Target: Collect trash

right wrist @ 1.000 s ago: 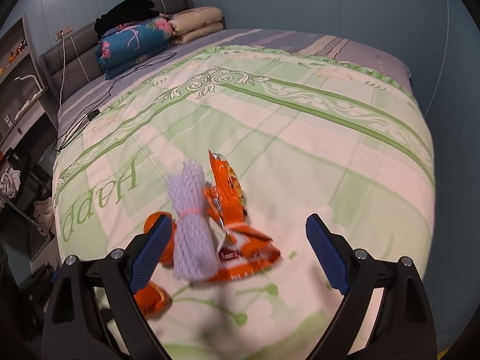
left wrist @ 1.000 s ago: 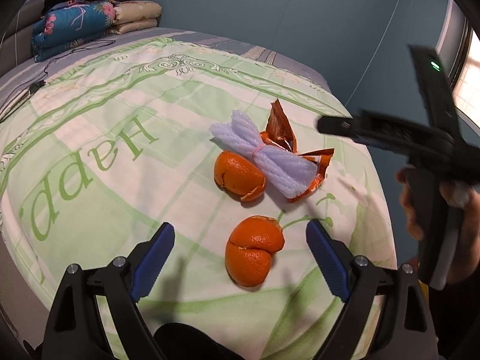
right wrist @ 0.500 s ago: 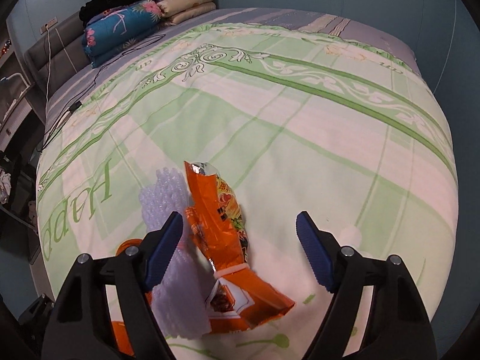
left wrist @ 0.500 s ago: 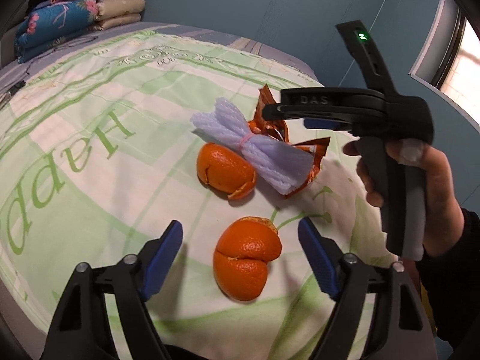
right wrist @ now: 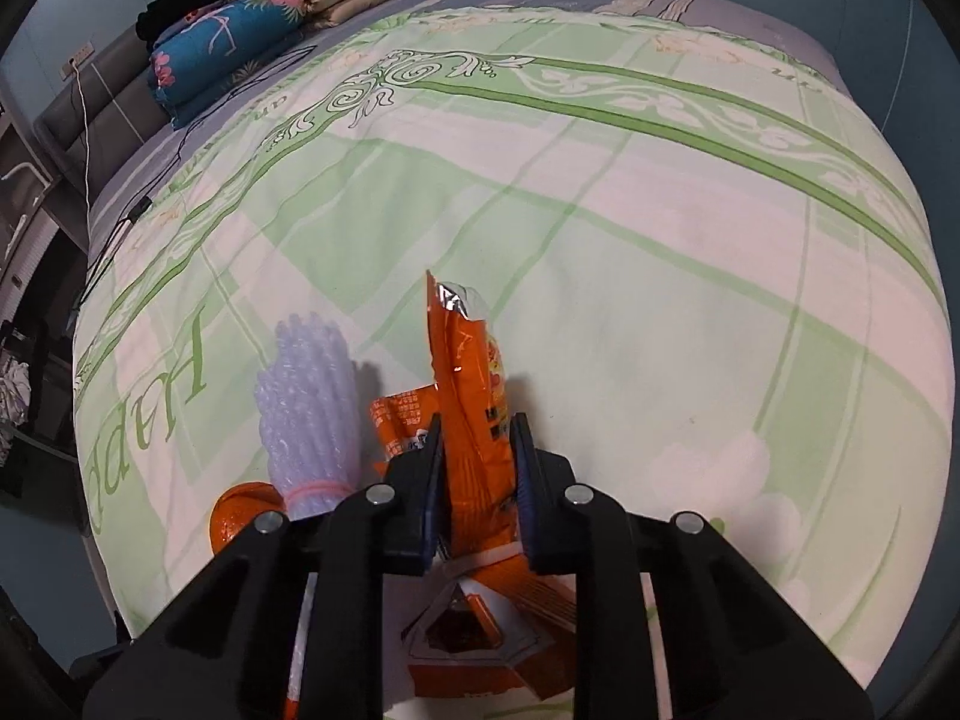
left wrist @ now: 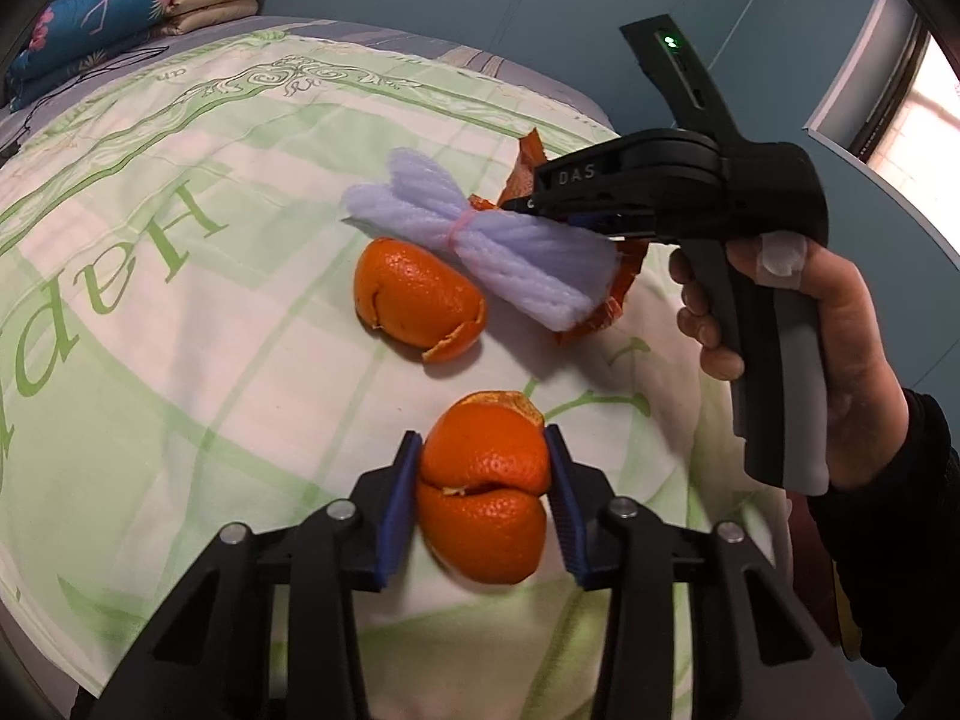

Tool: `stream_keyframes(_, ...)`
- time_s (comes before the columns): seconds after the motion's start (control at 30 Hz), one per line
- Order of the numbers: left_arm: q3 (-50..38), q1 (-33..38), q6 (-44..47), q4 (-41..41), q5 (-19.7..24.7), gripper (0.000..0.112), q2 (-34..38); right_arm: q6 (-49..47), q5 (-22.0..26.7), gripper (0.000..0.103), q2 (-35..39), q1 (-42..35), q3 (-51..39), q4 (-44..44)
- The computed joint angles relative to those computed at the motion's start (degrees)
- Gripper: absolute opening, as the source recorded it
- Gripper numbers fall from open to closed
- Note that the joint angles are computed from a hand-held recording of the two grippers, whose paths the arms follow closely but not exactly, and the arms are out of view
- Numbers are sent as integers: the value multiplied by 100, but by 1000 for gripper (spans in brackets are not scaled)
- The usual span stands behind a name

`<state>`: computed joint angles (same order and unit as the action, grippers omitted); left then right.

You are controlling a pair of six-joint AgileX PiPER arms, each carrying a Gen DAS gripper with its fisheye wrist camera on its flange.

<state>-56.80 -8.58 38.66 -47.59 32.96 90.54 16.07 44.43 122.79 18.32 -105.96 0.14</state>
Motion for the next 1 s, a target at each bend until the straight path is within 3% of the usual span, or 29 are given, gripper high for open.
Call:
stream_keyframes(0.6, 358, 159, -38, 9, 403, 35, -885, 121, -682, 17, -1436, -5, 1741, -330)
stream_keyframes(1.0, 492, -25, -1112, 827, 597, 35, -2136, 284, -1056, 17, -2712, -172, 2883, -436)
